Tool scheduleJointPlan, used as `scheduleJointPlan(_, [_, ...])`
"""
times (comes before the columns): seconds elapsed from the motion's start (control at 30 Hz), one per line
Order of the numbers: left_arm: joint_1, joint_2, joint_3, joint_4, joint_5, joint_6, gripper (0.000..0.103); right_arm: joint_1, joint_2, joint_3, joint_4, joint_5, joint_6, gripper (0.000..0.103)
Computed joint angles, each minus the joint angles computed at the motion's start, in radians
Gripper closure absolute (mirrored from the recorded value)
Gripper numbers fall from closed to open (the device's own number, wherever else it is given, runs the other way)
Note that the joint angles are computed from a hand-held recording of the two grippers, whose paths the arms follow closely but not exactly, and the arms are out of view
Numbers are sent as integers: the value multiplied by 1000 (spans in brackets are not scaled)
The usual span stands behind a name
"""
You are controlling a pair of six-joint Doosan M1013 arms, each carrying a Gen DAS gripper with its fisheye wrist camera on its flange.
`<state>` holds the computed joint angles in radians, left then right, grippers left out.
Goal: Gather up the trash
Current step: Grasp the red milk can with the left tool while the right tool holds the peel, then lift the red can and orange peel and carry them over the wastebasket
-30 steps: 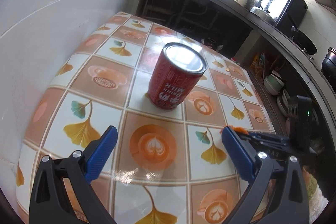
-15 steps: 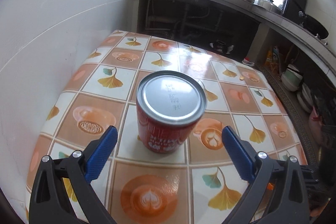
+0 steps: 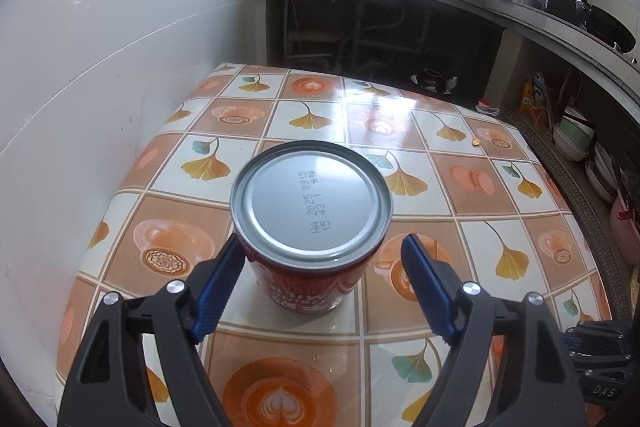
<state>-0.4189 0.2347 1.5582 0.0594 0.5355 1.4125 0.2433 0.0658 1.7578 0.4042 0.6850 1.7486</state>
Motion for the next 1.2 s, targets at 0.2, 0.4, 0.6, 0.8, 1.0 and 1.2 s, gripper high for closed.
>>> scheduleJointPlan(0.2, [-5, 0, 2, 57, -5, -47, 39, 1, -1, -1, -10, 2, 3, 90])
scheduleJointPlan(0.4, [-3, -2, 6, 54, -14, -47, 39, 2, -2, 0, -10, 2, 3, 90])
scheduleJointPlan(0.6, [-2, -6, 12, 42, -21, -42, 39, 0, -3, 2, -4, 3, -2, 90])
scheduleJointPlan(0.8, [4, -14, 22, -18, -25, 3, 39, 0, -5, 2, -22, 0, 30, 90])
scheduleJointPlan(1.0, [15, -37, 44, -109, -35, 71, 39, -6, -21, 16, -9, -14, 45, 90])
scheduleJointPlan(1.2, [27, -64, 65, -211, -43, 153, 39, -5, -43, 34, -14, -29, 89, 90])
